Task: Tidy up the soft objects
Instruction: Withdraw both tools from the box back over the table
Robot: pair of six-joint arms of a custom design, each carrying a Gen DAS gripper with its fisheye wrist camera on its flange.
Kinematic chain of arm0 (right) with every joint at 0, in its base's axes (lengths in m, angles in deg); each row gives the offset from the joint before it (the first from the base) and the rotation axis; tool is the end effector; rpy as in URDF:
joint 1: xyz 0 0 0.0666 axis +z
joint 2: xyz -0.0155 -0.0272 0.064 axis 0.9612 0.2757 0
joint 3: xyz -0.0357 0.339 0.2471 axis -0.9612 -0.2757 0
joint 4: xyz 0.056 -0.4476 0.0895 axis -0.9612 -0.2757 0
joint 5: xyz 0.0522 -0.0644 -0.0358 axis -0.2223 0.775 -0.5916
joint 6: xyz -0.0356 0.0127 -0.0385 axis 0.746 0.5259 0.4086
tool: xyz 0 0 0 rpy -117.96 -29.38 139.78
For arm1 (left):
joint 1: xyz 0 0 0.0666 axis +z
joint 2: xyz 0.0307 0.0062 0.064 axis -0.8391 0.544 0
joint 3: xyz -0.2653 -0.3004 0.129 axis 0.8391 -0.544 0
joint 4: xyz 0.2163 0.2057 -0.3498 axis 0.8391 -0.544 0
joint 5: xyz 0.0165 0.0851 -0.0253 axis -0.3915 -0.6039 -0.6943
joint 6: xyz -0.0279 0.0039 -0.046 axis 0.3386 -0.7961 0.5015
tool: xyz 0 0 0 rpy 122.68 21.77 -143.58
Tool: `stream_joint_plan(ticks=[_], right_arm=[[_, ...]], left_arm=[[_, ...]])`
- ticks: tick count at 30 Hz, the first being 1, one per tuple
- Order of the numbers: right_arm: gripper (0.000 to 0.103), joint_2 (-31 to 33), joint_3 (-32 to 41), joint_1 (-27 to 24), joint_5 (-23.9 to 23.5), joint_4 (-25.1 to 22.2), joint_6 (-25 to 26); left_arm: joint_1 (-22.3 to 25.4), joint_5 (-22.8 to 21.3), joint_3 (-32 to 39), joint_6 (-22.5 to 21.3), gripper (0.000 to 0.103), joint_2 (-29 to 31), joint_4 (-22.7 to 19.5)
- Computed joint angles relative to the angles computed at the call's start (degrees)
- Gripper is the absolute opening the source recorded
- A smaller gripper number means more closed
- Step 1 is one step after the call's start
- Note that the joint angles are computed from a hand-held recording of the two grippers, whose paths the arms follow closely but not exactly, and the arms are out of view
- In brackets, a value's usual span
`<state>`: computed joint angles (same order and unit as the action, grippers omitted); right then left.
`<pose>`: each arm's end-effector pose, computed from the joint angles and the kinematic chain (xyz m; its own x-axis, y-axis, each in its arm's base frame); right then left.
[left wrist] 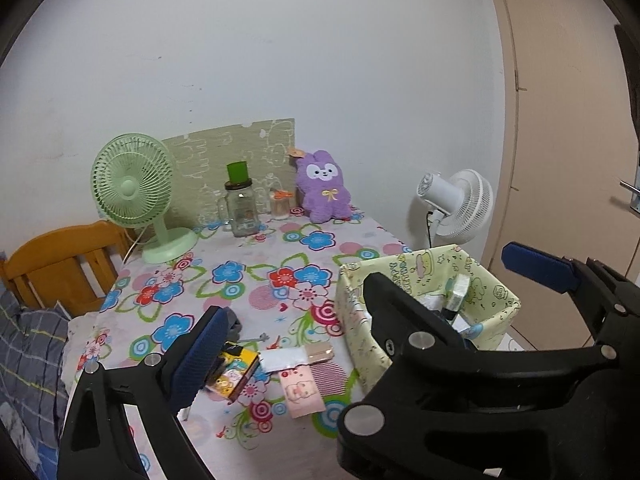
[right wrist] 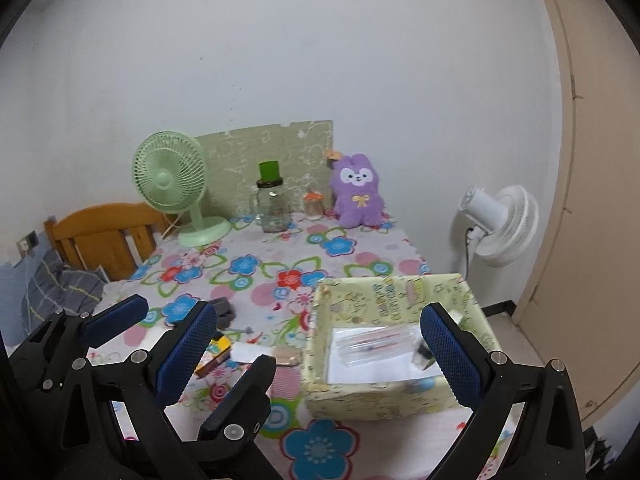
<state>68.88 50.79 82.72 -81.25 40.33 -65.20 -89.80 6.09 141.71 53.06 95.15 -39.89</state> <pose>0.6644 0.1148 0.4234 -0.4508 -0.1954 -0.8709 -0.5178 0.8520 0.0768 0.6158 -0.3695 0.4196 -0.4832 -0.0765 -0.8722 -0.2257 0.9734 0.0396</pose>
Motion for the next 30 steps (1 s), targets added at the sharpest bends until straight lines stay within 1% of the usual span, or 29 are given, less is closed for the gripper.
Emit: stream_joint_plan(ticks=[2, 8, 14, 21, 30], right_arm=[[0.103, 0.08, 0.04, 0.34, -0.40, -0.53, -0.21], [0.103, 0.34, -0.26, 1.79, 0.57, -1.06, -0.63], [0.102, 0.97, -0.20, 3.21, 0.91, -1.41, -0.55], [0.097, 2.69, 1.29, 4.79, 1.33, -3.03, -0.06], [0.096, 4.94, 3.31, 6.68, 1.18, -4.89, 0.38]], left_arm=[[0.21, -0.06, -1.09, 0.70, 0.097, -0.62, 0.36], [0.99, -0.02, -3.00, 2.68, 0.096, -1.57, -0.36], [1.95, -0.52, -4.83, 4.05, 0.092, -2.51, -0.75], [3.29, 0.03, -6.41, 6.05, 0.085, -3.17, -1.88], [5.11, 0.69, -7.94, 7.89, 0.083, -3.75, -2.99]])
